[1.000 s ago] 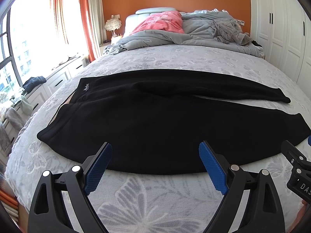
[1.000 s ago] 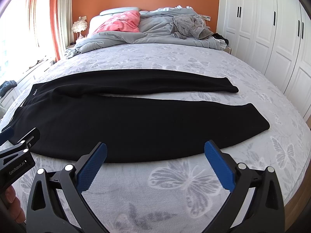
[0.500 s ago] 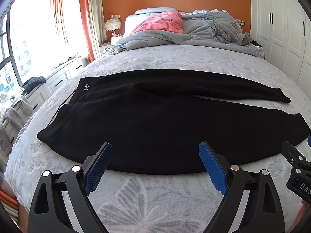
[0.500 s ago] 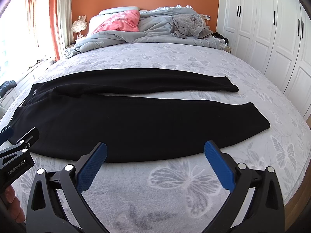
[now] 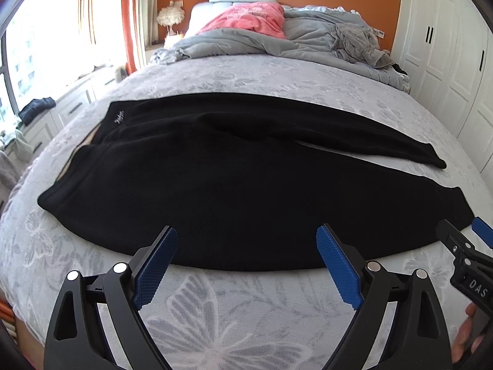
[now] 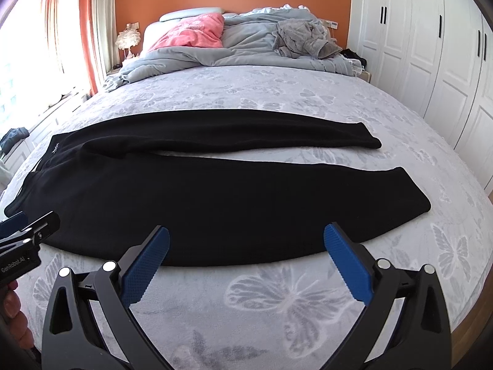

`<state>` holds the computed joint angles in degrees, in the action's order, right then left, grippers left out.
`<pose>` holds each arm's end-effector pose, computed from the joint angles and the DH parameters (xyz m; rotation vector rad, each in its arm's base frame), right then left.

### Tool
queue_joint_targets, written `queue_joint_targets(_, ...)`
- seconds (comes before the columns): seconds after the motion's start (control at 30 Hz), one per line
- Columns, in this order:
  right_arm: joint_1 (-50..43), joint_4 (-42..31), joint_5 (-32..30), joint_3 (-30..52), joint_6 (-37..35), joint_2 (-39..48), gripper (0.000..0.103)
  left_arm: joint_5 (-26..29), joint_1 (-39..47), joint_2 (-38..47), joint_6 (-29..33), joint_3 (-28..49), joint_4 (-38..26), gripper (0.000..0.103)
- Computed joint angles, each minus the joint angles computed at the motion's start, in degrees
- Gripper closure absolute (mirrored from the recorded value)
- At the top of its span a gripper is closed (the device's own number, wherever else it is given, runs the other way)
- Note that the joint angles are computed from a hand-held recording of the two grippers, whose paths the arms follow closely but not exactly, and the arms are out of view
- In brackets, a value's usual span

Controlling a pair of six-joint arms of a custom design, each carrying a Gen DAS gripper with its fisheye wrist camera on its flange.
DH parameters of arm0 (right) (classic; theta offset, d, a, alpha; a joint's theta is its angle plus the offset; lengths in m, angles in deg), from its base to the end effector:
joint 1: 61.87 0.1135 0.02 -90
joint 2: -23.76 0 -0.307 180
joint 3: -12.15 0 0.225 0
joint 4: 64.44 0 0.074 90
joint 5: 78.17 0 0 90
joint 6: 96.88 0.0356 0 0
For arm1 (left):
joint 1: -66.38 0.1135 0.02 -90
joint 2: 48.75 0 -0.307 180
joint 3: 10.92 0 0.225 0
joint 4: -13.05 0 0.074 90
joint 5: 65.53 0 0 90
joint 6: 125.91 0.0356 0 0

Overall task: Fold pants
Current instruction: 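Grasp the waistband with the left gripper while the right gripper grasps the pants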

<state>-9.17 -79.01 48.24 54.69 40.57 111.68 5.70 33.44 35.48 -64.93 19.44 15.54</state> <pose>0.1491 0.1608 0.1713 0.0989 2.3394 -0.0122 0.1649 -0.0932 0.1531 -0.0569 2.4049 -0.0928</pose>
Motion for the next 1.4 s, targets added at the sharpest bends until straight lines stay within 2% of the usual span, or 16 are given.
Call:
queue_joint_targets(0.1, -20.7, 2.9, -14.9, 1.0, -17.9, -5.6, 0.005, 11.0, 14.4, -2.3, 7.9, 5.6, -6.5, 0.014)
queue_joint_targets(0.17, -33.2, 4.8, -21.8, 4.4, -28.4, -1.9, 0.005, 15.4, 24.6, -0.5, 13.2, 10.9, -8.1, 0.013)
queue_joint_targets(0.23, -45.1, 6.6, -29.9, 10.6, -36.2, 6.6, 0.005, 17.8, 33.6, 6.6, 19.5, 19.6, -10.6, 0.011)
queue_joint_targets(0.3, -53.1, 6.7, -36.7, 18.3, -39.1, 15.6, 0.005, 18.6, 40.4, 16.2, 23.4, 31.7, -16.6, 0.011)
queue_joint_targets(0.4, -60.3, 5.5, -40.3, 30.4, -39.0, 27.7, 0.005, 19.3, 47.9, 30.8, 23.6, 51.2, -25.5, 0.011)
queue_joint_targets(0.5, -63.7, 2.3, -40.6, 42.6, -38.0, 38.0, 0.005, 16.0, 51.4, 42.7, 21.4, 67.7, -31.9, 0.014)
queue_joint_targets(0.67, -65.5, -3.8, -40.7, 58.7, -37.2, 50.8, 0.005, 19.3, 53.8, 63.8, 21.5, 101.4, -53.5, 0.011)
queue_joint_targets(0.7, -65.5, -3.1, -40.1, 59.7, -37.2, 52.0, 0.005, 19.7, 54.0, 66.6, 20.8, 105.1, -54.8, 0.008)
queue_joint_targets(0.8, -65.1, 0.8, -40.7, 58.7, -39.4, 52.7, 0.005, 21.4, 53.9, 66.0, 19.3, 102.6, -48.4, 0.006)
queue_joint_targets(0.83, -64.8, 2.5, -40.5, 57.4, -40.7, 52.3, 0.011, 21.8, 53.6, 66.0, 20.2, 102.5, -47.5, 0.017)
queue_joint_targets(0.87, -64.2, 2.6, -38.8, 57.1, -42.0, 52.2, 0.044, 20.3, 53.1, 65.4, 21.0, 101.5, -45.9, 0.042)
queue_joint_targets(0.93, -64.1, 1.8, -38.4, 56.9, -41.9, 51.5, 0.082, 16.7, 52.3, 65.5, 21.9, 102.3, -47.3, 0.073)
queue_joint_targets(0.97, -64.7, 2.2, -41.0, 55.8, -41.1, 50.3, 0.089, 18.2, 52.8, 65.8, 21.7, 103.6, -47.9, 0.079)
queue_joint_targets(1.1, -64.3, 9.0, -40.6, 44.8, -43.1, 40.6, 0.090, 21.5, 53.9, 56.8, 20.6, 90.6, -39.3, 0.082)
queue_joint_targets(1.2, -65.6, 14.8, -43.5, 33.0, -45.1, 29.7, 0.091, 28.3, 56.3, 46.1, 20.8, 78.6, -33.4, 0.083)
queue_joint_targets(1.4, -71.6, 20.1, -49.1, 10.9, -51.6, 11.3, 0.096, 39.0, 65.4, 24.3, 28.5, 54.3, -30.5, 0.083)
